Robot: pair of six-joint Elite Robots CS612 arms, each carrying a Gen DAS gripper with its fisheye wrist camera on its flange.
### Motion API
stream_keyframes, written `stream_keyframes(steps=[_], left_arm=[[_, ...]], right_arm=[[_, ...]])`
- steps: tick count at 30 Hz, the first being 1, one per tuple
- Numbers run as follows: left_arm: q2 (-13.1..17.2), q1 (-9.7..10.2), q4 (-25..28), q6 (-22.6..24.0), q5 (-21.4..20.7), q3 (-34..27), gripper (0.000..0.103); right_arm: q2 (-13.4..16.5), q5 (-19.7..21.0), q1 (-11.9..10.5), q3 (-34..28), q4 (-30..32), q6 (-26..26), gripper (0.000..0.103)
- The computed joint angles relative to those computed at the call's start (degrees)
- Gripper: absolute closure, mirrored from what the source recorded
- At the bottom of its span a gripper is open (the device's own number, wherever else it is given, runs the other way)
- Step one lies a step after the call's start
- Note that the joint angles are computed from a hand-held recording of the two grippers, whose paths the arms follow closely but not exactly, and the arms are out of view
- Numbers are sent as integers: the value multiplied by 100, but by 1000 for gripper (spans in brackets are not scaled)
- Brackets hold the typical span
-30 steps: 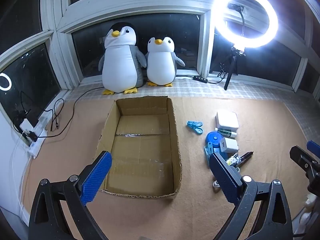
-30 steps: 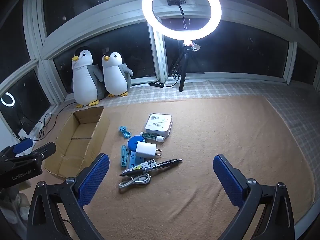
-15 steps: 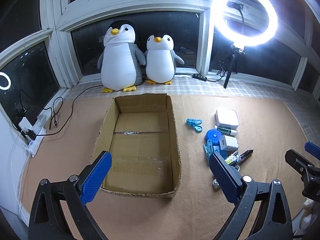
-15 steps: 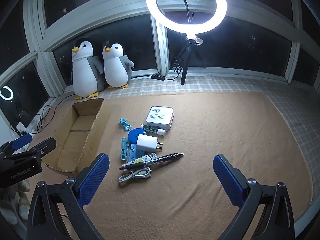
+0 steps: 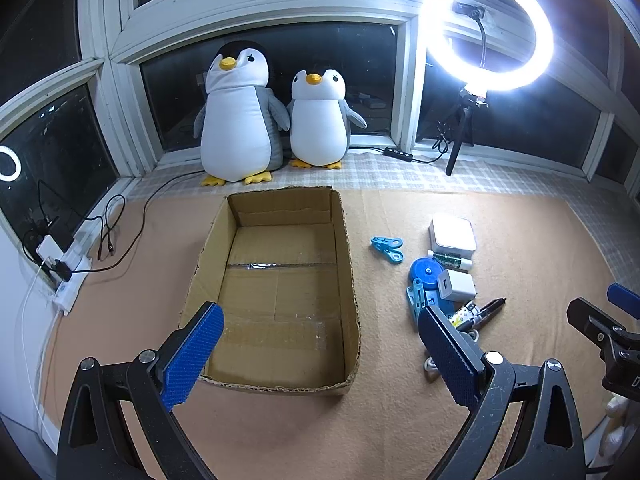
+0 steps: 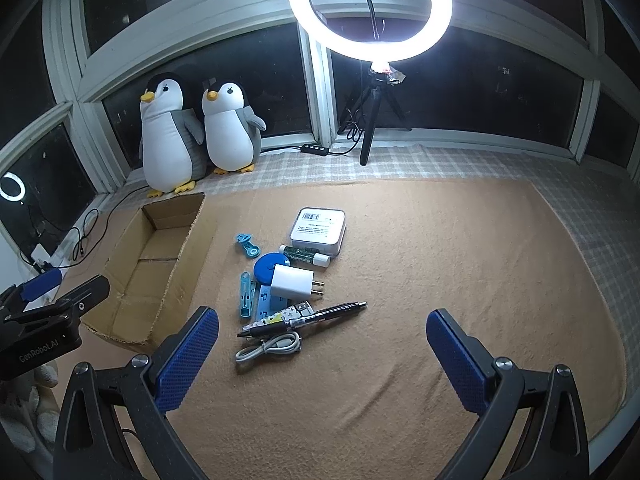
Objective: Organize rigid objects
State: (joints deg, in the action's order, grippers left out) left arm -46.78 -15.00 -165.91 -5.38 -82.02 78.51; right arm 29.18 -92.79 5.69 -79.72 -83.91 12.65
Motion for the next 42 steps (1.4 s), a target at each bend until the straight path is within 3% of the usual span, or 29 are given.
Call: stream_keyframes(steps=[42], left_arm=[[-6,16,51,1,-43,-27,4]], right_arm=[[-55,105,7,58,200,86,0]])
